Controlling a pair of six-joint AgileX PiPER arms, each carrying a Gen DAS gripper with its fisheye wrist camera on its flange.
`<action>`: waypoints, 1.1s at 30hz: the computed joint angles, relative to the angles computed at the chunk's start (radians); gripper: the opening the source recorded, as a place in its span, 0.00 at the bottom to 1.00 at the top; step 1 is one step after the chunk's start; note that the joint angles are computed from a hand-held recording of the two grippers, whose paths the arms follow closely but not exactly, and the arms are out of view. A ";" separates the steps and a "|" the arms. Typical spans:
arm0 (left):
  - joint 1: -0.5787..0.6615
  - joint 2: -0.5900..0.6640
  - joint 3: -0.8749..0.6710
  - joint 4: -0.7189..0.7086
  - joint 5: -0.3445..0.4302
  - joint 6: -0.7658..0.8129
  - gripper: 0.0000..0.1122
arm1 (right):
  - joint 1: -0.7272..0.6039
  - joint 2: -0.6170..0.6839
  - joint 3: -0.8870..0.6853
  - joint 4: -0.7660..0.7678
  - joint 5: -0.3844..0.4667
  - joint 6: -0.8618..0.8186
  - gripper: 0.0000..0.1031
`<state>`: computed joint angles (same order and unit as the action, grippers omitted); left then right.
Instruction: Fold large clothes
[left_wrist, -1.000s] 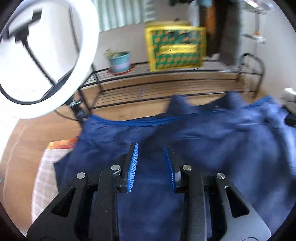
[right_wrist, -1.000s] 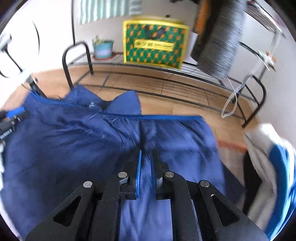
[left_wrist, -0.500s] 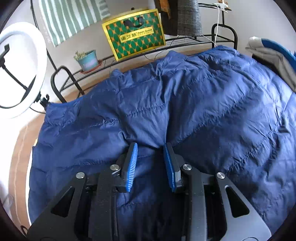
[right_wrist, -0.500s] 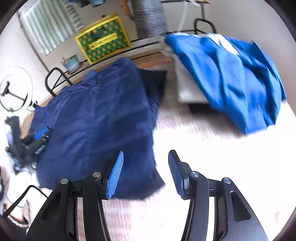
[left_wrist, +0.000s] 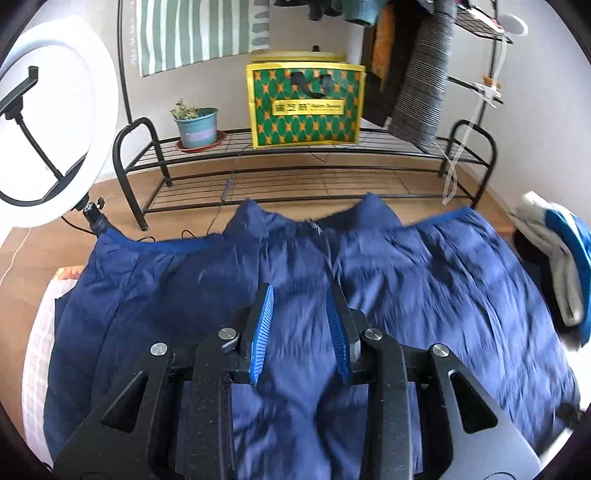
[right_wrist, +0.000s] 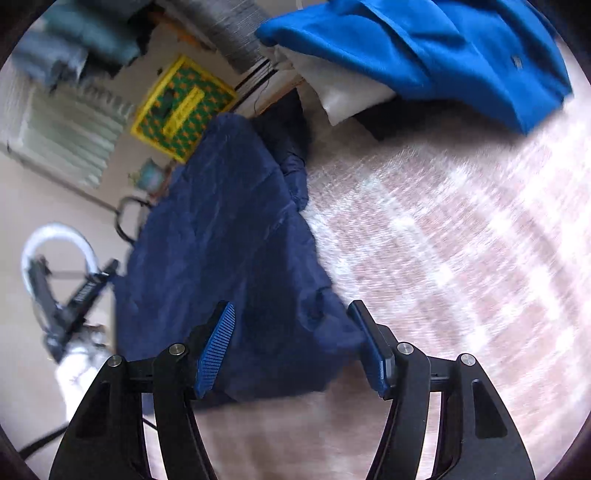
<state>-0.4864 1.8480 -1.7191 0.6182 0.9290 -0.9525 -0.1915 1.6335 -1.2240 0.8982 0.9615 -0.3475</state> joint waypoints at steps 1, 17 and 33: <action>0.006 0.034 -0.039 0.004 0.016 -0.004 0.28 | 0.004 -0.010 0.027 0.025 -0.019 -0.009 0.66; 0.104 0.288 -0.286 -0.117 0.056 0.073 0.28 | 0.182 -0.115 0.045 -0.131 -0.293 0.010 0.10; -0.058 -0.075 0.326 0.075 -0.096 -0.206 0.27 | 0.332 -0.228 -0.050 -0.365 -0.323 0.070 0.08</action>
<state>-0.5443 1.7726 -1.3932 0.6936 0.8333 -1.1581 0.1408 1.4057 -1.2735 0.5332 0.6389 -0.2779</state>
